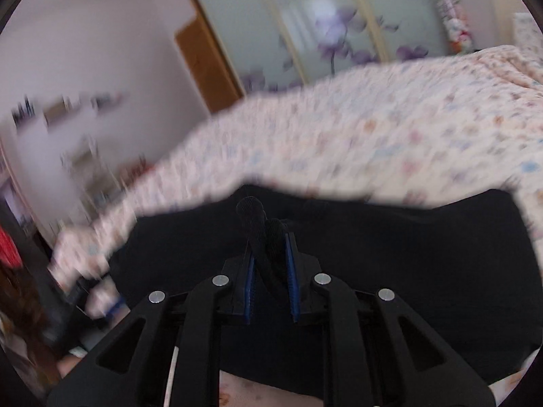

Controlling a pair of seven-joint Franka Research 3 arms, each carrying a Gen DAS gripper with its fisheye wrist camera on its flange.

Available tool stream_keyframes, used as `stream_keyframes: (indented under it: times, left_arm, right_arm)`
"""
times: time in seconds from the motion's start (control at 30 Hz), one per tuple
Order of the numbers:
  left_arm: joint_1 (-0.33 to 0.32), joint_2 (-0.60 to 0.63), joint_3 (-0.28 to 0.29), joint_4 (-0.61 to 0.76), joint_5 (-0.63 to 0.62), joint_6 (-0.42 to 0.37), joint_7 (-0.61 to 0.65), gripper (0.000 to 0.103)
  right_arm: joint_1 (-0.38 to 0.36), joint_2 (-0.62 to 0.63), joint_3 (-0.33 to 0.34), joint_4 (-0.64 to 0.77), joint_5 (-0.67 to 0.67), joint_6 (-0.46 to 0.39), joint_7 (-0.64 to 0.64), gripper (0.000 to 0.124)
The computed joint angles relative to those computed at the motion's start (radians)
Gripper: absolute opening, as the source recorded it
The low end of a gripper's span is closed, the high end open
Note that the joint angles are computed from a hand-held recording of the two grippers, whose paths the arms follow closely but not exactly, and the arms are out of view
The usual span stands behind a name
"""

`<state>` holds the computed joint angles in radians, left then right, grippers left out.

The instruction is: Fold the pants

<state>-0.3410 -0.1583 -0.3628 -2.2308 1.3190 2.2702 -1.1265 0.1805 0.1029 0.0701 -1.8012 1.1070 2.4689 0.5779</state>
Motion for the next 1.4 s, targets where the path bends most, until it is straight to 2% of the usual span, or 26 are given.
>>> stream_keyframes:
  times: [0.07, 0.13, 0.2, 0.27, 0.3, 0.37, 0.43, 0.47, 0.53, 0.6, 0.67, 0.7, 0.77, 0.8, 0.87, 1.0, 1.03, 1.1, 1.17, 1.2, 1.23, 1.33, 1.4]
  left_arm:
    - [0.0, -0.001, 0.001, -0.001, 0.001, 0.002, -0.001, 0.101]
    - [0.0, -0.001, 0.001, 0.0, 0.002, 0.004, -0.003, 0.101]
    - [0.0, 0.0, 0.001, 0.002, -0.001, 0.005, -0.003, 0.101]
    - [0.001, 0.001, 0.003, 0.003, -0.002, 0.008, 0.0, 0.101]
    - [0.002, -0.001, 0.003, 0.002, 0.001, 0.012, -0.003, 0.101]
    - [0.002, -0.001, 0.002, 0.001, 0.008, 0.014, -0.014, 0.101]
    - [0.003, -0.001, 0.002, 0.0, 0.016, 0.017, -0.024, 0.101]
    - [0.003, 0.001, 0.001, 0.001, 0.017, 0.016, -0.025, 0.101]
    - [0.002, -0.001, 0.002, -0.001, 0.016, 0.015, -0.025, 0.101]
    - [0.001, 0.0, 0.001, 0.001, 0.017, 0.015, -0.028, 0.101]
    - [0.001, -0.001, 0.002, -0.001, 0.016, 0.016, -0.027, 0.101]
    - [0.001, -0.001, 0.002, -0.001, 0.016, 0.016, -0.027, 0.101]
    - [0.002, -0.002, 0.002, -0.002, 0.017, 0.016, -0.028, 0.101]
    - [0.002, 0.001, 0.001, 0.001, 0.019, 0.015, -0.028, 0.101]
    - [0.001, -0.001, 0.002, -0.001, 0.016, 0.016, -0.027, 0.101]
    - [0.002, -0.003, 0.002, -0.004, 0.017, 0.018, -0.027, 0.101]
    - [0.002, -0.003, 0.002, -0.003, 0.017, 0.017, -0.028, 0.101]
    - [0.002, -0.001, 0.001, -0.001, 0.018, 0.017, -0.029, 0.101]
    - [0.003, -0.004, 0.002, -0.005, 0.018, 0.02, -0.028, 0.101]
    - [0.003, -0.002, 0.001, -0.003, 0.021, 0.02, -0.03, 0.101]
    - [0.003, -0.004, 0.002, -0.004, 0.022, 0.022, -0.032, 0.101]
    - [0.002, -0.002, 0.001, -0.003, 0.023, 0.019, -0.034, 0.101]
    - [0.002, -0.002, 0.002, -0.003, 0.021, 0.02, -0.031, 0.101]
  right_arm:
    - [0.033, 0.009, 0.003, -0.019, -0.195, 0.021, 0.079, 0.017]
    - [0.041, 0.0, 0.004, -0.035, -0.278, 0.025, 0.092, 0.018]
    - [0.036, -0.024, -0.001, -0.048, -0.316, 0.0, 0.083, 0.027]
    - [0.023, -0.047, -0.007, -0.053, -0.286, -0.078, 0.048, 0.056]
    - [0.016, -0.065, -0.012, -0.068, -0.25, -0.095, 0.007, 0.056]
    - [0.016, -0.104, -0.017, -0.108, -0.137, -0.078, -0.1, 0.055]
    - [0.032, -0.127, -0.016, -0.138, -0.079, 0.021, -0.133, 0.051]
    - [0.039, -0.121, -0.017, -0.133, -0.094, 0.041, -0.112, 0.047]
    - [0.051, -0.097, -0.013, -0.116, -0.188, 0.054, -0.04, 0.046]
    - [0.065, -0.089, -0.004, -0.125, -0.256, 0.084, -0.026, 0.046]
    - [0.08, -0.077, 0.004, -0.139, -0.329, 0.142, 0.0, 0.046]
    - [0.088, -0.062, 0.007, -0.138, -0.394, 0.176, 0.055, 0.043]
    - [0.083, -0.03, 0.003, -0.105, -0.418, 0.155, 0.124, 0.018]
    - [0.07, -0.017, 0.0, -0.081, -0.377, 0.117, 0.134, 0.018]
    - [0.053, -0.021, 0.005, -0.071, -0.295, 0.098, 0.116, 0.012]
    - [0.024, -0.066, 0.001, -0.072, -0.032, 0.01, -0.032, 0.012]
    - [0.025, -0.075, -0.002, -0.073, -0.013, -0.011, -0.047, 0.012]
    - [0.043, -0.083, 0.001, -0.087, -0.069, 0.0, -0.047, 0.012]
    - [0.068, -0.064, 0.009, -0.098, -0.238, 0.042, 0.03, 0.014]
    - [0.091, -0.034, -0.005, -0.093, -0.35, 0.038, 0.101, 0.015]
    - [0.079, -0.02, 0.007, -0.085, -0.391, 0.024, 0.138, 0.015]
    - [0.071, -0.024, 0.008, -0.07, -0.38, 0.004, 0.144, 0.015]
    - [0.063, -0.03, 0.008, -0.068, -0.343, -0.01, 0.129, 0.026]
